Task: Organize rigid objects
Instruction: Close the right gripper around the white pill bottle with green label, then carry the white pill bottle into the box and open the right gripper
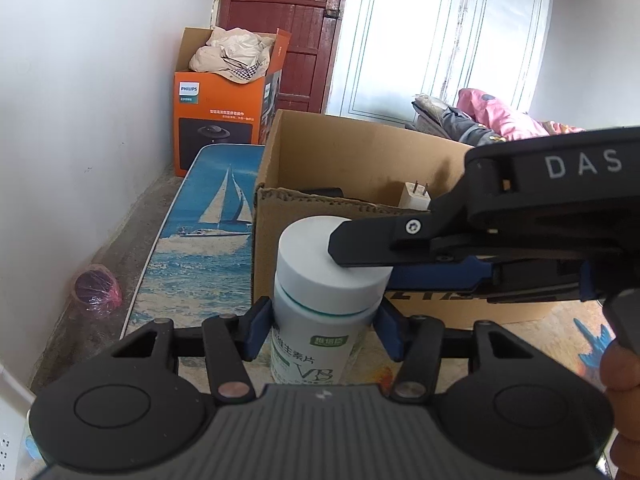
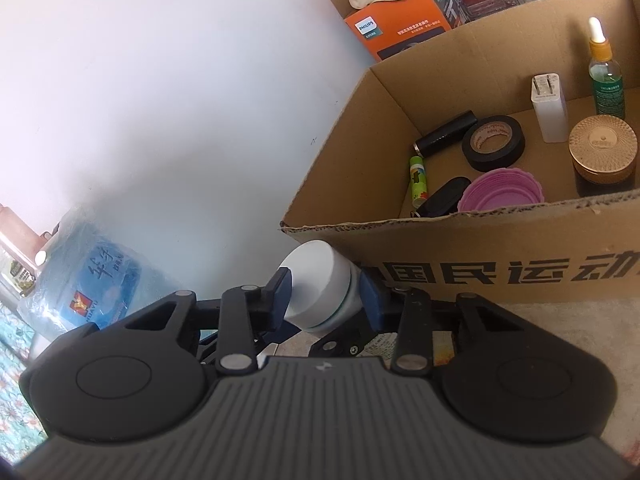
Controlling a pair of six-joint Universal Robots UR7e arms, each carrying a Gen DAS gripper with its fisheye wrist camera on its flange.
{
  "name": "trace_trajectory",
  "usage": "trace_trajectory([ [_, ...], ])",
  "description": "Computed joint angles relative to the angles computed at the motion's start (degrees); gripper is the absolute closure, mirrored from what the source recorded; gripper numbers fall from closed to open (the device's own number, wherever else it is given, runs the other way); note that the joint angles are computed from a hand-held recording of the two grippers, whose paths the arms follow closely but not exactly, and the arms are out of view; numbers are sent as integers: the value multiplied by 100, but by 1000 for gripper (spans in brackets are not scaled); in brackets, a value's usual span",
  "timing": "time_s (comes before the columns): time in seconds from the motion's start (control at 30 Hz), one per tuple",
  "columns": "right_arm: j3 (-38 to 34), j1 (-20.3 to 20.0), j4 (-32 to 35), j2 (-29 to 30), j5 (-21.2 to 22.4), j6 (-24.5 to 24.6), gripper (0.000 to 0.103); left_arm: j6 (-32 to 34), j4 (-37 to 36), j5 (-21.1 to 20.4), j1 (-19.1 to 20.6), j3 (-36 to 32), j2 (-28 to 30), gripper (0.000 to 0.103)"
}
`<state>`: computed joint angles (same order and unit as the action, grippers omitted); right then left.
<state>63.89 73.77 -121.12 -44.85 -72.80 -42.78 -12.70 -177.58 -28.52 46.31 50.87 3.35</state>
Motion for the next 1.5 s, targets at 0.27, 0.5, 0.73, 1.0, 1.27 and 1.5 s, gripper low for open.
trace_trajectory([
  [0.27, 166, -217, 36, -404, -158, 39, 66, 91, 440, -483, -92, -319, 184, 47],
  [0.5, 551, -445, -239, -838, -194, -40, 62, 202, 862, -838, -200, -541, 327, 47],
  [0.73, 775, -476, -547, -999, -223, -505, 61, 586, 1233, -760, -239, -1024, 618, 47],
  [1.0, 440, -455, -37, -820, -225, -552, 47, 724, 1502, -729, -156, -1559, 905, 49],
  [1.27, 323, -457, 109, -757, -206, -542, 47, 507, 1837, -712, -168, -1828, 1005, 49],
  [1.5, 331, -448, 117, -779, -204, -531, 47, 429, 1900, -714, -192, -1760, 926, 49],
])
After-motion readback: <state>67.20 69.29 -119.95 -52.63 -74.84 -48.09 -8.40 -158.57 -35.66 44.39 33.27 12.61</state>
